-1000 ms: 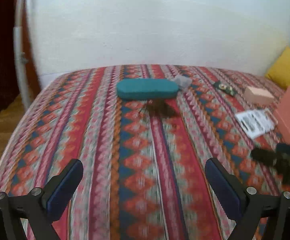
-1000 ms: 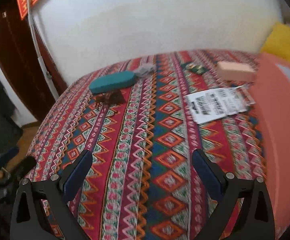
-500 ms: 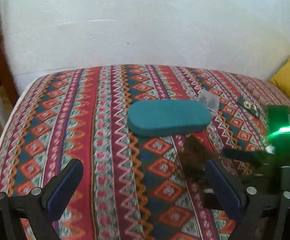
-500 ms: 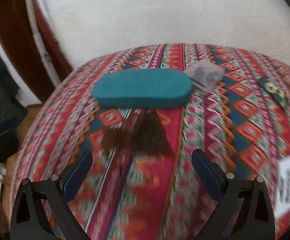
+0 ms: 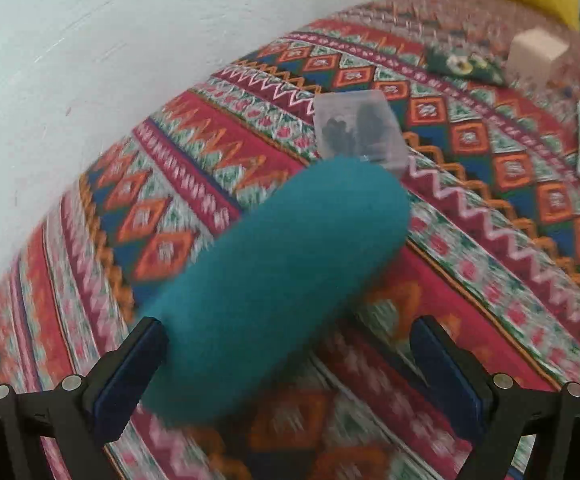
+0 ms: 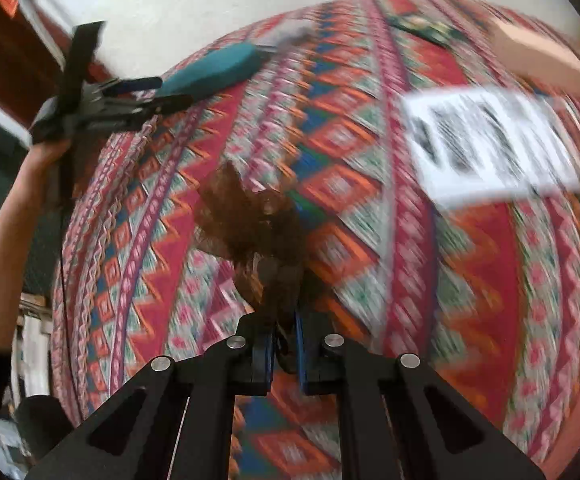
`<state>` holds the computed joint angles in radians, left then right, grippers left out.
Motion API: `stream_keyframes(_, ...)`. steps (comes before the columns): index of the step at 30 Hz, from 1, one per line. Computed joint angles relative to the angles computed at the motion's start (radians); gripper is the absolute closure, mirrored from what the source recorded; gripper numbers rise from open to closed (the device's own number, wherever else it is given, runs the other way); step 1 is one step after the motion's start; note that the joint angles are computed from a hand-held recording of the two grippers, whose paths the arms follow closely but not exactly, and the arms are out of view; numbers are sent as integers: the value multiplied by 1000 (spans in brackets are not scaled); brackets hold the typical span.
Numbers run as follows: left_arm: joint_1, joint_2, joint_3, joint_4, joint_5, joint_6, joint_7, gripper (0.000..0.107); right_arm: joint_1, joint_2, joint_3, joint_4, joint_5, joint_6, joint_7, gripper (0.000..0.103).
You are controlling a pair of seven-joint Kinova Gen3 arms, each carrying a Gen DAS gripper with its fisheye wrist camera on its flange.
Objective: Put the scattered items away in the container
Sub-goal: 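Grasp the teal glasses case with the left tool while the right grasps the brown tassel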
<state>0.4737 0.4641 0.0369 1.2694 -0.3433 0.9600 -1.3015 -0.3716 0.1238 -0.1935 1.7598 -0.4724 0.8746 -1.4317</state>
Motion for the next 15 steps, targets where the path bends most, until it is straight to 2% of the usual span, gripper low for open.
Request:
stream_keyframes(4, 40, 119, -25, -161, -46, 141, -60, 6, -42, -12, 12, -20, 33, -13, 9, 95)
stream_keyframes(7, 40, 137, -32, -210, -31, 190, -34, 14, -12, -11, -17, -27, -13, -12, 64, 94)
stream_keyframes(9, 61, 112, -48, -177, -44, 184, 17, 35, -11, -13, -14, -19, -35, -4, 64, 94)
stream_keyframes(10, 69, 85, -49, -133, -56, 158, 54, 40, -8, -14, -11, -12, -47, -1, 61, 94)
stream_keyframes(11, 74, 50, -46, -86, -53, 134, 94, 53, -2, -18, -8, -9, -62, 3, 69, 94)
stream_keyframes(12, 82, 10, -48, -40, -42, 111, 134, 60, 4, -21, -6, -7, -77, 7, 77, 94)
stream_keyframes(15, 79, -109, -13, 99, 23, 56, 243, 65, 9, -46, -5, -16, -113, -2, 112, 94)
